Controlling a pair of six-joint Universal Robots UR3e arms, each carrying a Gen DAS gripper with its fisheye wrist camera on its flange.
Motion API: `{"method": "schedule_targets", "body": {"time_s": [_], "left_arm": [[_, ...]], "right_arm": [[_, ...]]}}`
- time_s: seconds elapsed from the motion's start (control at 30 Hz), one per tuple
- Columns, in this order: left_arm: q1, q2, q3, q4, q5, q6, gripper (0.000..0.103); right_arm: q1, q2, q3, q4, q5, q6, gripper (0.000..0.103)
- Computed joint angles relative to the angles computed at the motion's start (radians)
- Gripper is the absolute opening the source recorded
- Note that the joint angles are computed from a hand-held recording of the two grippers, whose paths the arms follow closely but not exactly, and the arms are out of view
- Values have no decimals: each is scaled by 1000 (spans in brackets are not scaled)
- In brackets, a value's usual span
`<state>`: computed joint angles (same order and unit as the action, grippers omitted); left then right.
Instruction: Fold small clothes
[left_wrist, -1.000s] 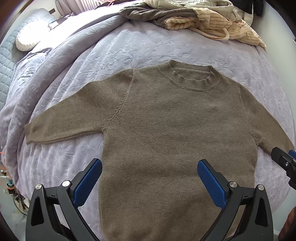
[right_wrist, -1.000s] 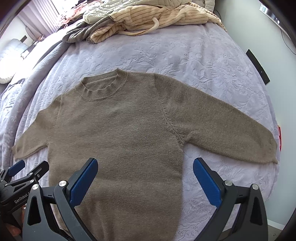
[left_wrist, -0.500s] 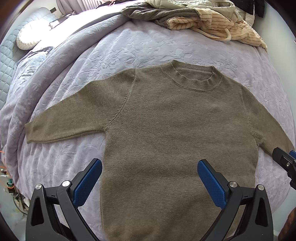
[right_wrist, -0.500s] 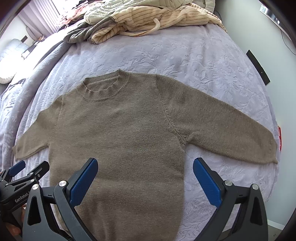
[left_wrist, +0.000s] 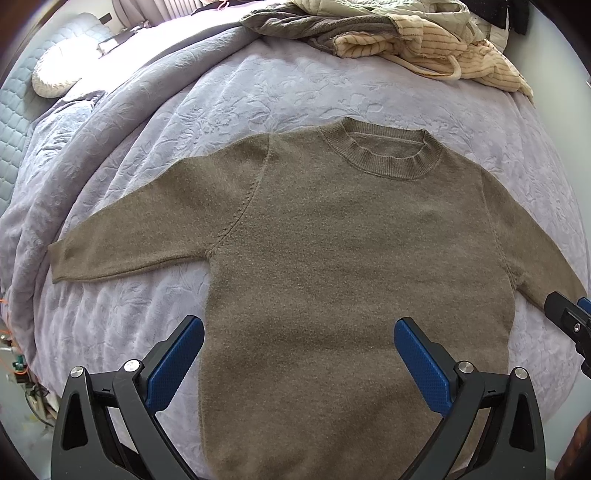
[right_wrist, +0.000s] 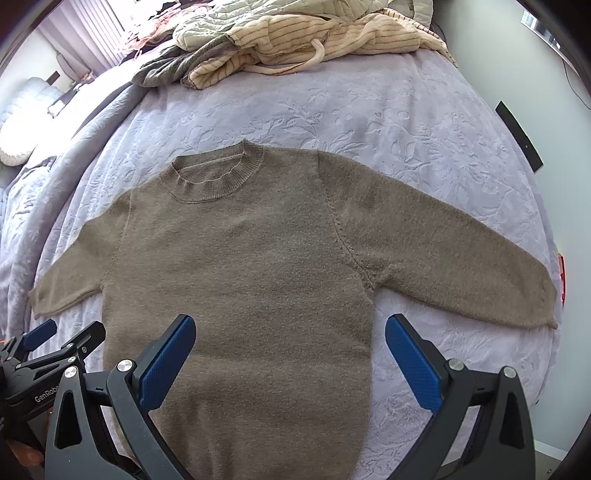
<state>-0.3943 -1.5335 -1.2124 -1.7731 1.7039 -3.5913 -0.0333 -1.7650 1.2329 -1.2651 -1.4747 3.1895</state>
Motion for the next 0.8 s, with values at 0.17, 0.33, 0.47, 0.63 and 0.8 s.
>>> {"method": "schedule_targets", "body": {"time_s": [0.17,0.33,0.47,0.63,0.8], "left_arm": [[-6,-5,10,-6,4,-7,103],[-8,-4,12,-11,4,-7,103],[-6,-4,9,-12,0,-8,103],[-3,-1,-4,-6,-7,-5,103],[6,6,-24,5,-17,0,103]], "right_arm": [[-7,-1,4,0,4,-2,102],[-13,-8,15,1,9,-4,102],[-12,-8,21,0,11,0,102],[-9,-12,34,-1,14,13,102],[-4,-15,46,-4,17,19,102]]}}
